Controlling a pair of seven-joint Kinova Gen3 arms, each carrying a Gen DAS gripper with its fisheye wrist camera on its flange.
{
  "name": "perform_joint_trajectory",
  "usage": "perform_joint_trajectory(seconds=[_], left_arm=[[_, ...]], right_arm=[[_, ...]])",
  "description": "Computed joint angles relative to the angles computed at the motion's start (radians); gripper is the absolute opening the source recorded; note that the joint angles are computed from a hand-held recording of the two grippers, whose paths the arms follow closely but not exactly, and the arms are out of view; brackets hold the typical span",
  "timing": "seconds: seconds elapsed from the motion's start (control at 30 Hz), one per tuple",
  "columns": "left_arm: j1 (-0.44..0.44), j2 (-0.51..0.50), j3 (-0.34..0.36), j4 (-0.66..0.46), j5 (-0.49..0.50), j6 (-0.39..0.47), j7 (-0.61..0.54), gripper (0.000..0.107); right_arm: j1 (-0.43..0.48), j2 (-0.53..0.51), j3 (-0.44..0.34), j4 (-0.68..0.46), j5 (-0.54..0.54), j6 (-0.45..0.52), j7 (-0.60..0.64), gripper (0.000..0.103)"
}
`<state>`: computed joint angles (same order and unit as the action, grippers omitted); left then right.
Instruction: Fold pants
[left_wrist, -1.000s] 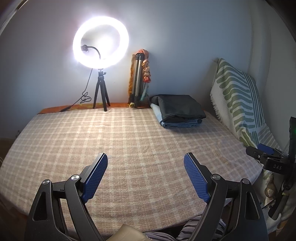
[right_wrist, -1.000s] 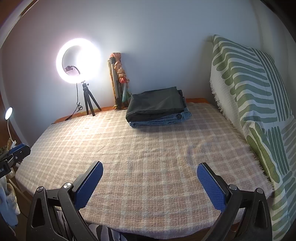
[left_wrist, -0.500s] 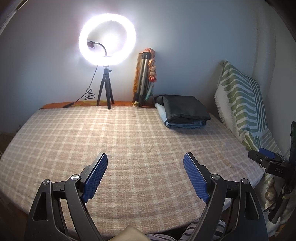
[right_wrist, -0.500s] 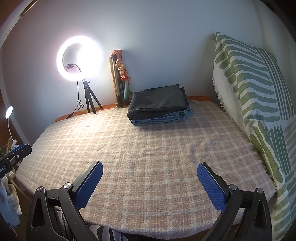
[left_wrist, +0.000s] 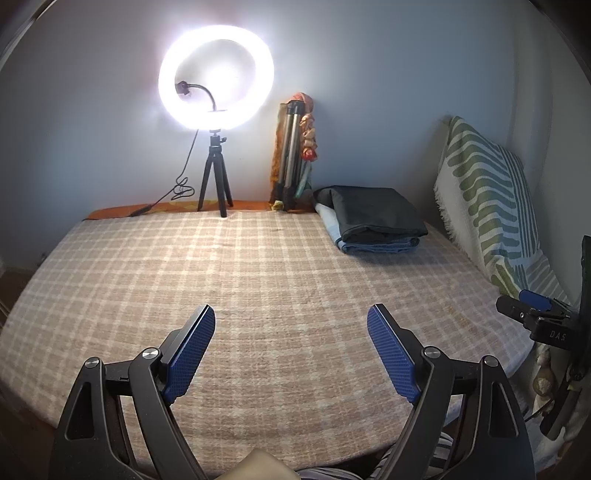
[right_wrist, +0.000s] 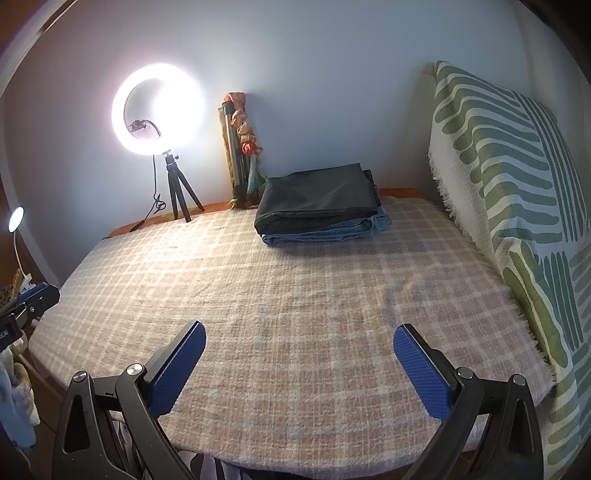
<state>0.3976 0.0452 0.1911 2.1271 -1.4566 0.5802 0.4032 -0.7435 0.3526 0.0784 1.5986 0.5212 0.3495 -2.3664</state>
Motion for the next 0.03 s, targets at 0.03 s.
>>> perform_joint_trajectory(seconds=[0.03], left_arm=[[-0.002,0.0,-0.002,0.0,0.001,-0.003,0.001,0.085]], right_arm=[[0.003,0.004,-0.003,-0.005,-0.001,0.002,0.005,0.103]])
